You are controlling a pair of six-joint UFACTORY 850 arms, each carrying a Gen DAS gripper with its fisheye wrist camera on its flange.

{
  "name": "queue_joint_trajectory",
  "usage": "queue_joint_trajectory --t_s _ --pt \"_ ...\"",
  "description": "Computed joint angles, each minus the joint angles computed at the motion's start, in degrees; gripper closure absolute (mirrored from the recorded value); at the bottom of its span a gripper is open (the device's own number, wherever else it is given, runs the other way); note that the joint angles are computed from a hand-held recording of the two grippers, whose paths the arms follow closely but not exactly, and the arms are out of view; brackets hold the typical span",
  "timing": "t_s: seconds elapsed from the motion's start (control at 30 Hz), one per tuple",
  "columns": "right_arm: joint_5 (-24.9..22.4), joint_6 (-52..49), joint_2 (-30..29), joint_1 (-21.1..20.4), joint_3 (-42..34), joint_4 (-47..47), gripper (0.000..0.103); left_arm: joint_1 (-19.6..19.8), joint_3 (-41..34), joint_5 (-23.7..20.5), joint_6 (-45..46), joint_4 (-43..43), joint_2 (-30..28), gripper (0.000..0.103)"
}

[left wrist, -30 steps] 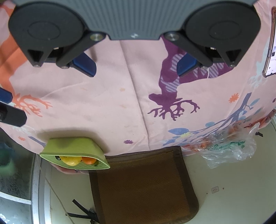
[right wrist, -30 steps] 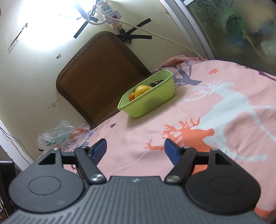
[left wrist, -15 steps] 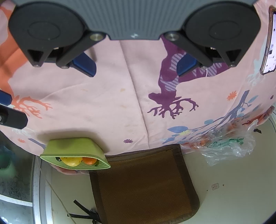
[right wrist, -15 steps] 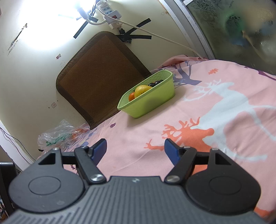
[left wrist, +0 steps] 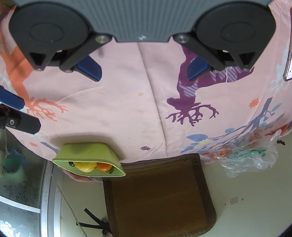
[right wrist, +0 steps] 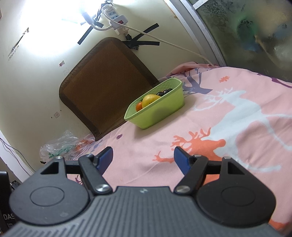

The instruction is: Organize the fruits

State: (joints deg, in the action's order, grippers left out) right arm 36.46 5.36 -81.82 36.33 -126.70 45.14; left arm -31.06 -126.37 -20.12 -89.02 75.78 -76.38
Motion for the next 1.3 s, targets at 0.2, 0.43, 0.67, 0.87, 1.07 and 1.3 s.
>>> queue_joint_trajectory --t_s 0.2,0.43,0.67,0.87,1.07,1.3 --pt "-0.46 0.64 -0.02 -0.08 -0.11 -0.43 0.027 -0.38 -0.73 -1.49 1.25 -0.22 -0.43 0.000" --pt "-0.79 1.15 0.01 -0.25 -0.13 -1.45 0.027 -0.40 -1.18 -2.72 0.55 0.62 -0.69 0.000" --pt "-0.10 -2.30 -0.70 0.24 -1.64 1.14 0.027 -0.39 -1.64 -3.39 0.78 0.34 -0.88 0.000" --pt "2.27 -6.93 -0.97 0.93 -2.26 3.73 0.027 -0.41 -1.91 -3.95 0.51 0.29 -1.07 0.000" --pt "1.34 -6.75 -1.17 0.82 -2.65 3.49 0.027 -0.39 -2.10 -4.22 0.97 -0.38 -1.20 0.000" --pt "1.43 -4.80 -0.28 0.81 -1.10 1.58 0.027 -0.67 -0.98 -4.45 -1.05 1.91 -0.62 0.000"
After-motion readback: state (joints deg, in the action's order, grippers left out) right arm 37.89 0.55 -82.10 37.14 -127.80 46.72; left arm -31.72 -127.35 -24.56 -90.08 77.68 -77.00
